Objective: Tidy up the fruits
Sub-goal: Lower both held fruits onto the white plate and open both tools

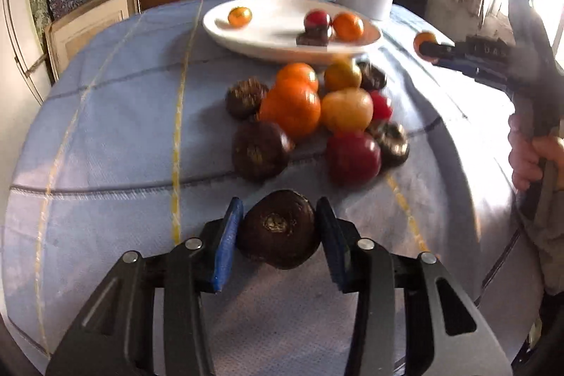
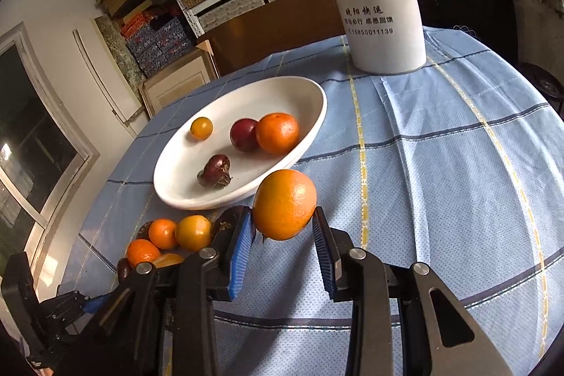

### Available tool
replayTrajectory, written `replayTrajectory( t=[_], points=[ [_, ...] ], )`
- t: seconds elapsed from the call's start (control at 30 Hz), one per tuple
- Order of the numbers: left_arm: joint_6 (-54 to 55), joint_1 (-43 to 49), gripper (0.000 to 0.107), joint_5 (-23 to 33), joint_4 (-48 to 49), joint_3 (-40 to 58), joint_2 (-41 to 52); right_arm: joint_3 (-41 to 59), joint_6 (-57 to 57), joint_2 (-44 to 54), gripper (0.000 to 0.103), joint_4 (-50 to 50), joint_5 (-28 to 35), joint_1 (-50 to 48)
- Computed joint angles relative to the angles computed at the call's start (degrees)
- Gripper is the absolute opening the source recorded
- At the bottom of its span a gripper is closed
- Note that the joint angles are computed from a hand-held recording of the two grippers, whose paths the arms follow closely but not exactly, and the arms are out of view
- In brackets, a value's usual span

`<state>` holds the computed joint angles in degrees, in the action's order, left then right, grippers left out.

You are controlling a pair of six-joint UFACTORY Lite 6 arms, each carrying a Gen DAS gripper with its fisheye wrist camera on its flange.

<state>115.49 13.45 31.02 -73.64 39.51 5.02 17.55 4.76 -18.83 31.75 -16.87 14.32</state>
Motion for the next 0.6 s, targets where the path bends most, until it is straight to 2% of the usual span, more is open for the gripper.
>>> replayTrajectory(
  t=[0.1,0.23,0.27,0.43,0.5,0.6],
  points=[
    [-10.1,-2.6,0.042,2.0,3.8,6.4,-1.0,1.6,2.1,-0.8,0.035,-2.7,1.1,-1.1],
    [-25.1,-10.9,0.042,0.0,8.3,21.9,5.5,11.6,-11.2,7.1,0.035,6.7,3.1,-2.1],
    [-28.7,-12.6,0.042,-0.5,9.9,25.9,8.4,14.9,-11.6,10.4,0.035,6.0,3.8,-2.7],
    [-46.7,-20.9,0.043,-4.7,19.5,46.8,27.5,25.1,4.4,23.2,0.035,-11.9,4.4,-4.1],
    [-53.3,-22.0,0.048,-4.8,24.0,53.4,33.9,27.4,10.2,27.0,0.036,-18.9,4.9,-4.5],
    [-52.5,-21.4,0.051,-4.5,22.8,54.6,35.9,25.5,10.4,26.4,0.038,-18.2,2.5,-4.8]
  ],
)
